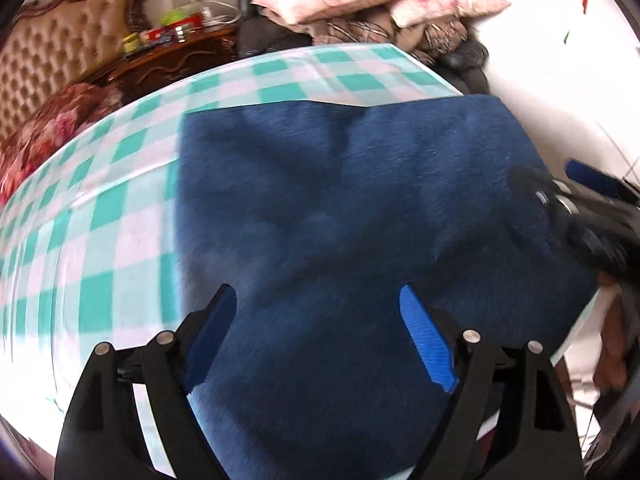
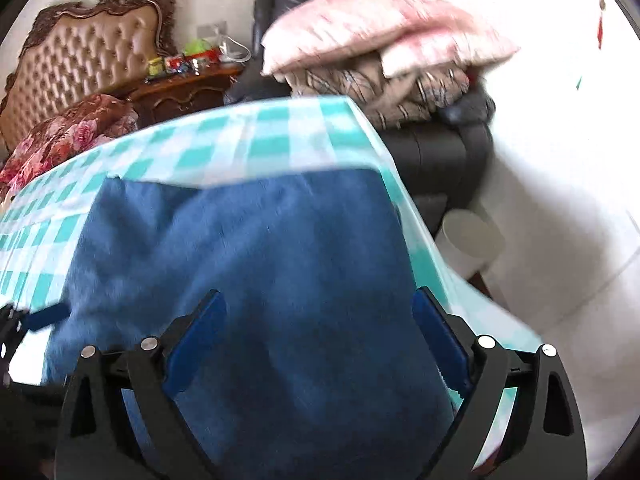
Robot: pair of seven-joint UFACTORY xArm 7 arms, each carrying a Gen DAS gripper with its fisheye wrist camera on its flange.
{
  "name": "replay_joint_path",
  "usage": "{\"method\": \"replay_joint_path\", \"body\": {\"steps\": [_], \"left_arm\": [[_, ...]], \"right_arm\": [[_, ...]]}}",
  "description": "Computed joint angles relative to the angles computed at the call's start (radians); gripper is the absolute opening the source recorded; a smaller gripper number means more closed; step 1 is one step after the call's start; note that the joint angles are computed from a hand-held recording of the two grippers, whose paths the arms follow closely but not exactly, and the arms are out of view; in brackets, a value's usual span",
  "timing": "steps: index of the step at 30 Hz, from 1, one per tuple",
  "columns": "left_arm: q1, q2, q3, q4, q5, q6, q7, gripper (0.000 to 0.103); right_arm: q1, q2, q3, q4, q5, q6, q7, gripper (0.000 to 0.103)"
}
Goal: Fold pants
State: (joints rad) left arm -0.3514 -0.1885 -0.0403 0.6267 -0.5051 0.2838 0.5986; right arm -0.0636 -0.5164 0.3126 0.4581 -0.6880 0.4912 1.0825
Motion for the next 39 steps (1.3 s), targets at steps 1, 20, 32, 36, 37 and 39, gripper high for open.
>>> {"method": "replay_joint_path", "body": {"steps": [1,20,32,36,37,39], "left_arm": [[0.000,-0.020,0.009,-0.014,-0.013,0.004,0.012,0.084],[-0.026,-0.307,0.059,-0.153,0.067,0.058,-0.077,0.101],[-0.044,-0.387,0.093,-0.170,0.118,0.088,-0.118,0.101],[-0.048,-0.396,0.099,-0.173,0.125,0.092,-0.122,0.101],[-0.050,-0.397,0.100,-0.172,0.125,0.094,-0.124,0.101],[-0.051,-0.393,0.100,-0.170,0.128,0.094,-0.125,0.101]], "right_arm": [[-0.008,0.049,0.015,0.036,-0.005,0.061,-0.019,0.089],[0.224,-0.332,0.030,-0.086,0.249,0.353,-0.064,0.089],[0.247,-0.439,0.052,-0.106,0.305,0.411,-0.090,0.089],[0.246,-0.445,0.050,-0.110,0.316,0.405,-0.095,0.089],[0.246,-0.448,0.048,-0.113,0.319,0.402,-0.097,0.089],[0.244,-0.451,0.049,-0.116,0.323,0.401,-0.098,0.089]]}}
